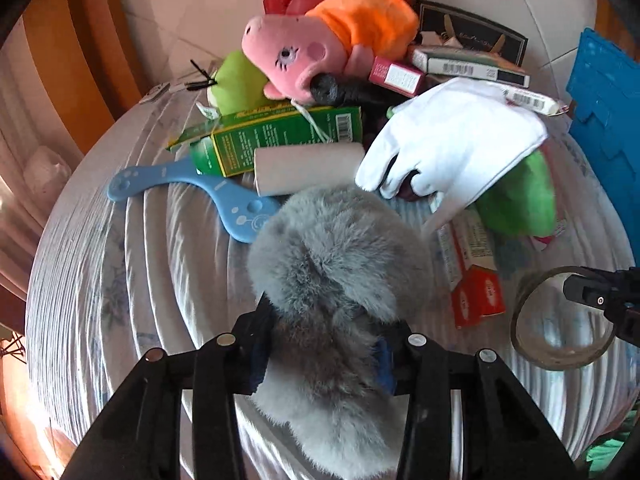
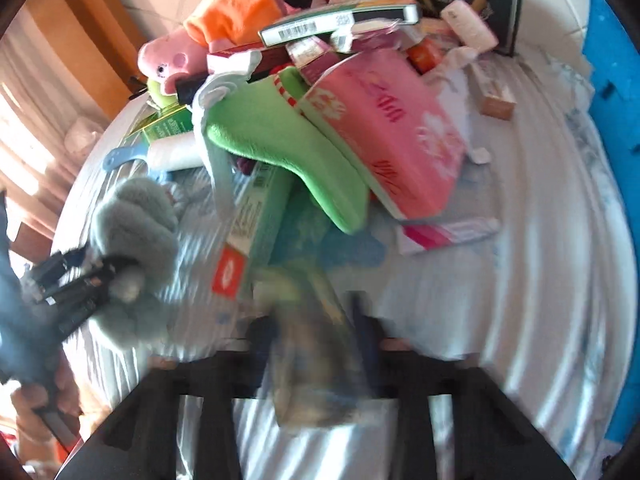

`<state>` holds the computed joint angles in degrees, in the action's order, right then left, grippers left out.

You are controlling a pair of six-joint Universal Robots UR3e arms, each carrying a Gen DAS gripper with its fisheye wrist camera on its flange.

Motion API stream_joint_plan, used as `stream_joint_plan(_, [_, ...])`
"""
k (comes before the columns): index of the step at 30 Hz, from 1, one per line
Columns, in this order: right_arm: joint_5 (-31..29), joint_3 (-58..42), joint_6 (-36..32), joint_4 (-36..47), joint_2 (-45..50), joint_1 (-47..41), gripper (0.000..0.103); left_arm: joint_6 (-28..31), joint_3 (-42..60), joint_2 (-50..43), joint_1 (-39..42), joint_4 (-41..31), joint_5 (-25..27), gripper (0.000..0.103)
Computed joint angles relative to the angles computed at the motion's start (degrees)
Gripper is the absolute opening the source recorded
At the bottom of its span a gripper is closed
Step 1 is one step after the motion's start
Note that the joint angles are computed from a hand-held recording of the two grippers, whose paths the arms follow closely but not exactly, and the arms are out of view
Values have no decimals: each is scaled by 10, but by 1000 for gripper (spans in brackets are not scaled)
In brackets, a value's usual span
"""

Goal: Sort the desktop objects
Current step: 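Grasp the tan tape roll with the right tool while the left tool holds the plush, then carry the grey plush and tape roll into the blue crate and open both tools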

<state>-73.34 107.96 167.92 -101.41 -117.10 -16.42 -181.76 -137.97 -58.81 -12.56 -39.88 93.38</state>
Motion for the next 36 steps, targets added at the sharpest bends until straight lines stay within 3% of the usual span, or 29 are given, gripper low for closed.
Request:
stream_joint_plan(1, [19,4,-26,29,-30,-30,11,-10,10,5,-12,-7,5,39])
stream_joint_plan(3, [49,-6,-76,93,-74,-89,4,-37,41,8,-45,-29,14,11])
stream_joint_plan(6, [43,-17,-94,96,-100,-107,2,-69,81,-11,-90,-33,31,11])
stream_joint_plan(8, [46,-22,-94,88,-98,-109,3,-88,105,-43,-131,-21,70,11])
stream_joint_plan(10, [49,-39,-115,112,-84,-118,7,-98,112,-60,-144,-19,80,11])
stream_joint_plan(11, [50,-40,-131,133,-88,-130,25,-100,106,-60,-135,-22,67,11])
stream_joint_plan(12, [51,-37,-152,155,-97,-148,62,-102,105,-62,-123,-37,56,12])
stream_joint_plan(13, [54,-28,-177,177,-109,-166,79,-109,103,-66,-121,-49,56,14])
stream_joint_plan(14, [60,-24,-203,203,-124,-186,90,-111,96,-69,-117,-55,60,24])
stream_joint_plan(18, [66,-3,-234,241,-141,-204,90,-112,42,-49,-105,-44,67,77])
stream_joint_plan(22, [33,31,-185,193,-122,-144,103,-98,19,-82,-107,-5,67,78])
stream_joint_plan(26, [1,58,-123,126,-90,-66,103,-86,30,-197,-115,57,92,79])
stream_joint_plan(30, [-51,83,-42,16,-23,20,103,-82,46,-261,-99,93,77,84])
stream_joint_plan(31, [-60,93,-29,-12,-10,31,103,-76,45,-258,-91,93,63,82])
stream_joint_plan(32, [-64,98,-24,-28,-3,36,102,-72,44,-257,-88,98,58,62])
stream_joint_plan(33, [-68,103,-20,-41,0,40,85,-70,42,-251,-88,99,55,49])
stream_joint_plan(34, [-69,105,-22,-46,-3,42,72,-67,41,-244,-91,94,53,49])
stream_joint_plan(36, [-79,96,-25,-40,-13,52,70,-67,36,-219,-106,84,67,48])
